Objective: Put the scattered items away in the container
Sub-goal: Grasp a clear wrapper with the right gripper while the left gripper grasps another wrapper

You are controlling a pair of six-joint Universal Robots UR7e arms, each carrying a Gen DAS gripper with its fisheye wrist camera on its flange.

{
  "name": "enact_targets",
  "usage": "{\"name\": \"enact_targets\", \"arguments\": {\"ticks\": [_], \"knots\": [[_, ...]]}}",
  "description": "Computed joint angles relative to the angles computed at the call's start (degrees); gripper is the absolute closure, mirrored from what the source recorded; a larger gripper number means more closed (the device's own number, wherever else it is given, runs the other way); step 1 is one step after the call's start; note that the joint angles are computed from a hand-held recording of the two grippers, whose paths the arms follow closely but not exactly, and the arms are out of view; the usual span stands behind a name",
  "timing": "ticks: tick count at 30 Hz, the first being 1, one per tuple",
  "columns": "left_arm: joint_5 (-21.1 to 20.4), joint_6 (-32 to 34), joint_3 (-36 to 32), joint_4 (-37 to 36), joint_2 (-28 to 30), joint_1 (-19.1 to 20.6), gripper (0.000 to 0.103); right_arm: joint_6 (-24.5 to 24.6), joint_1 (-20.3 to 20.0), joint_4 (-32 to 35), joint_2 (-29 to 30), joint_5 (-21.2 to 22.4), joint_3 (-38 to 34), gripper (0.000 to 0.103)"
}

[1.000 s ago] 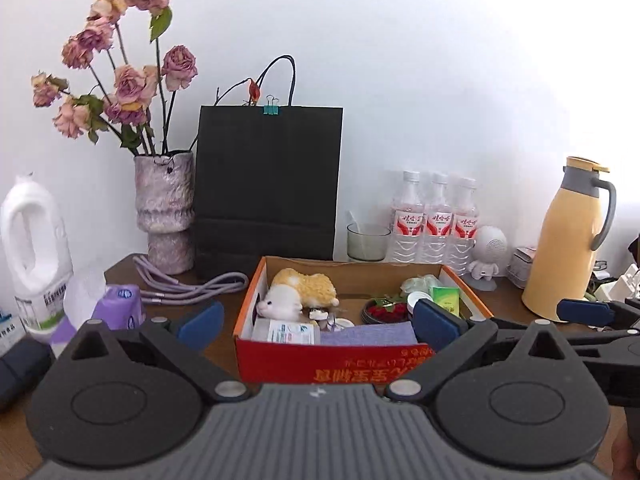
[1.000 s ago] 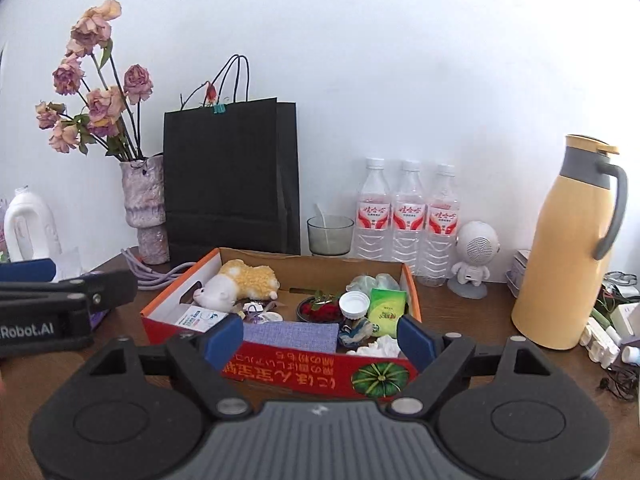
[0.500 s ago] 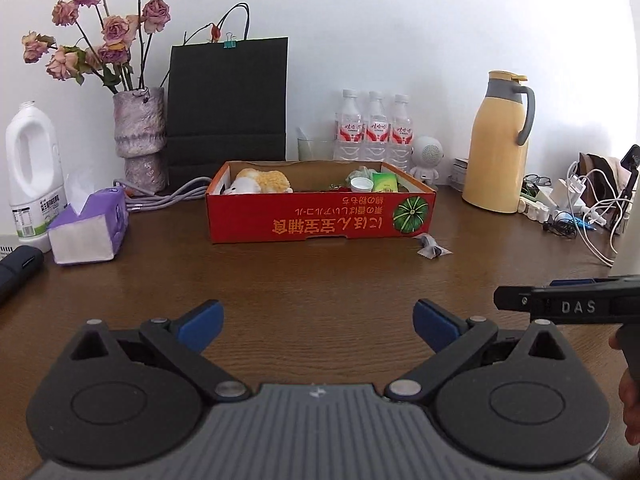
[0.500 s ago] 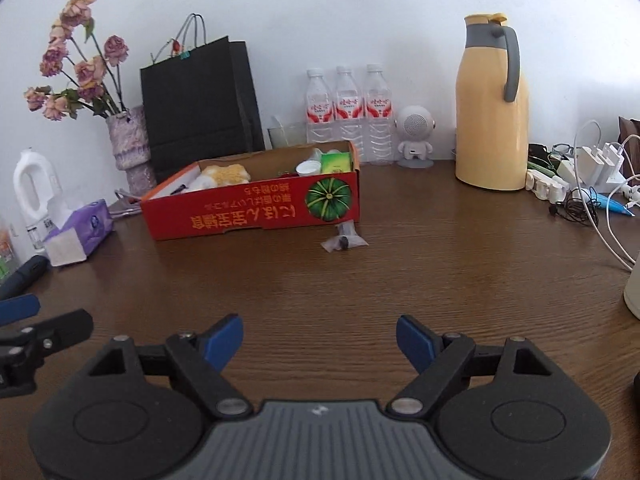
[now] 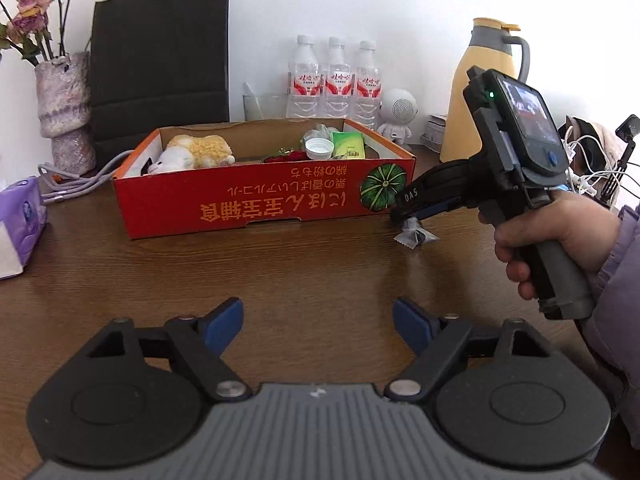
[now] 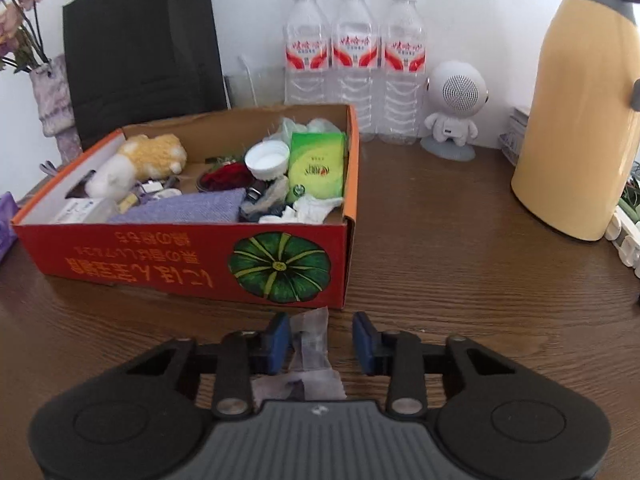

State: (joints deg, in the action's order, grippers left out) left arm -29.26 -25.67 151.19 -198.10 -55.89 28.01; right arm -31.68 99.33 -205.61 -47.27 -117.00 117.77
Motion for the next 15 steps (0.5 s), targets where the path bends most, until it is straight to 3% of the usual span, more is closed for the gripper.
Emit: {"name": "enact_targets", "arguments": {"ticks": [3, 8, 10, 12, 15], "knots": [[-4.89, 6.98, -3.94, -2.55, 1.15, 4.19, 0.034, 1.63, -1.01, -0.06, -1.22, 1.42, 0.48, 0.083], [-15.89, 21.77, -13.39, -4.79, 4.33, 11.42, 0.035, 6.43, -4.35, -6.23, -5.83, 4.85, 5.85, 0.084], [-16.26, 23.86, -18.03, -1.94, 6.72, 12.78, 0.034, 7.32, -5.36, -10.54, -7.25, 5.65, 8.73, 0.083], [-14.78, 20.47, -22.14, 2.92, 8.77, 13.37, 0.033, 7.32, -6.23, -14.56, -8.52, 6.90, 11.58, 0.083], [-14.23, 18.97, -25.56, 2.56, 12.65, 13.66, 0.033, 5.97, -6.63, -21.15, -8.86, 7.00, 14.46, 0.083]]}}
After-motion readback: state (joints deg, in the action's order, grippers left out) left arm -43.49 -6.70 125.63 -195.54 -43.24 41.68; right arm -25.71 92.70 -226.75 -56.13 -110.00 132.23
